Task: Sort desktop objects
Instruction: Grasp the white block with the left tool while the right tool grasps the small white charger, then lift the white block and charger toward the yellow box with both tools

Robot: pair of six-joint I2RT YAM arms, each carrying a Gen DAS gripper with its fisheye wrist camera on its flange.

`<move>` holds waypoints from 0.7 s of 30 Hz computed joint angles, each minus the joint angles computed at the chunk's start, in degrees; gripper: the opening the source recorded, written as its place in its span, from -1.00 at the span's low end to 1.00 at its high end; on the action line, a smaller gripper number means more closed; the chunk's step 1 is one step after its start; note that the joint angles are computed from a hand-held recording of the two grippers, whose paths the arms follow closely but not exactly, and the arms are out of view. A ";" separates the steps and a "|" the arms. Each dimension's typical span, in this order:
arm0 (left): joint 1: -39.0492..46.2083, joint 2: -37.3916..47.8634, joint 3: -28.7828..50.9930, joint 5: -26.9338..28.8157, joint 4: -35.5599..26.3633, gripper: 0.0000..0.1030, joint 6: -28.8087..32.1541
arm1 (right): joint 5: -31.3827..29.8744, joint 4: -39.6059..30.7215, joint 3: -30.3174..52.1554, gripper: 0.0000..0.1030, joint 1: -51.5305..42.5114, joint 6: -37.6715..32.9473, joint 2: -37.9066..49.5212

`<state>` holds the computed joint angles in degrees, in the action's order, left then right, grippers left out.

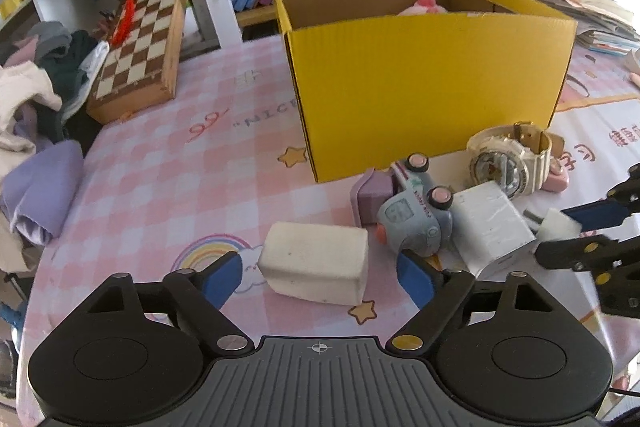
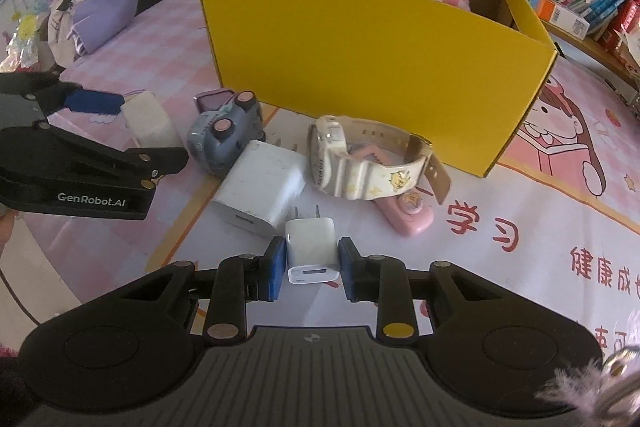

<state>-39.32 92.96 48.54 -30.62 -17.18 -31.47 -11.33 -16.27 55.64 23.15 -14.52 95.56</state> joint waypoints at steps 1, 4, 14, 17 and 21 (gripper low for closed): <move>0.30 0.25 0.00 0.51 0.04 0.57 -0.13 | -0.02 -0.02 -0.08 -0.49 -0.09 0.02 -0.07; 1.04 0.54 -0.19 1.83 0.26 0.33 -0.67 | 0.01 -0.08 -0.34 -0.49 -0.29 0.19 -0.34; 1.22 -3.50 -3.13 3.59 0.92 -0.14 -2.41 | 0.24 -0.33 -0.93 -0.49 -0.14 1.29 -1.29; 0.56 -5.59 -4.21 3.11 0.62 -0.18 -2.86 | 0.26 -0.18 -1.29 -0.50 -0.03 1.59 -1.73; -0.09 -7.60 -4.87 2.18 0.42 -0.20 -2.69 | 0.34 -0.16 -1.48 -0.50 0.06 2.03 -2.13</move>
<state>-39.41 85.36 43.68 -28.44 -16.75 -34.16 -10.99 -16.44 54.16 23.21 -12.50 93.43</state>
